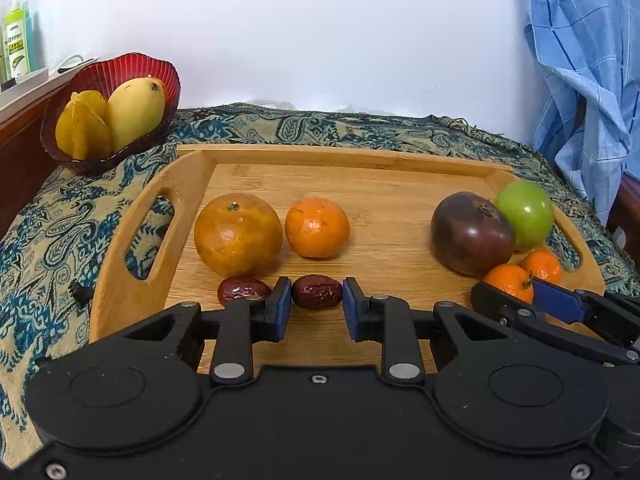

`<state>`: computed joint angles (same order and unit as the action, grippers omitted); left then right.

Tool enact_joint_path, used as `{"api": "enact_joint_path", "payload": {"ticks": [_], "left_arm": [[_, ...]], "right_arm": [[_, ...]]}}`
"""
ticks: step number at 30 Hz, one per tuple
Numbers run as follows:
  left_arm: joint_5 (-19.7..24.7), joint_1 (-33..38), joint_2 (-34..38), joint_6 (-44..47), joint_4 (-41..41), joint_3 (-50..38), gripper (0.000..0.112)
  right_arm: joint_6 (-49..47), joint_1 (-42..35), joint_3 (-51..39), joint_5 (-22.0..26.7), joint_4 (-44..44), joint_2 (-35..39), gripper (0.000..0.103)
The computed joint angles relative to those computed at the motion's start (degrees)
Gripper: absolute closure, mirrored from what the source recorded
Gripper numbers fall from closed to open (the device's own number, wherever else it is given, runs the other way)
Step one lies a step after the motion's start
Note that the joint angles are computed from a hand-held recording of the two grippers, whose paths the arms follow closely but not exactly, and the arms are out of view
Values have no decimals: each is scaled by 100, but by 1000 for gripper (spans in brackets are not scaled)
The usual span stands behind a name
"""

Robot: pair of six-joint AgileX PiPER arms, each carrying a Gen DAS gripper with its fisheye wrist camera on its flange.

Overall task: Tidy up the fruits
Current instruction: 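Open both tools to release the date and tangerine on the tray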

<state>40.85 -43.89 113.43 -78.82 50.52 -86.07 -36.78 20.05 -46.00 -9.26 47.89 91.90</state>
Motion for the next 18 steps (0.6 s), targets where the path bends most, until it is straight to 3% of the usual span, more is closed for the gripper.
{"api": "enact_joint_path", "payload": {"ticks": [11, 16, 18], "left_arm": [[69, -19, 54, -22, 86, -40, 85], [252, -71, 120, 29, 134, -127, 76], [234, -68, 99, 41, 103, -114, 74]], "right_arm": [[-171, -45, -65, 131, 97, 9, 59], [224, -73, -46, 175, -285, -35, 54], [111, -55, -22, 166, -237, -65, 44]]}}
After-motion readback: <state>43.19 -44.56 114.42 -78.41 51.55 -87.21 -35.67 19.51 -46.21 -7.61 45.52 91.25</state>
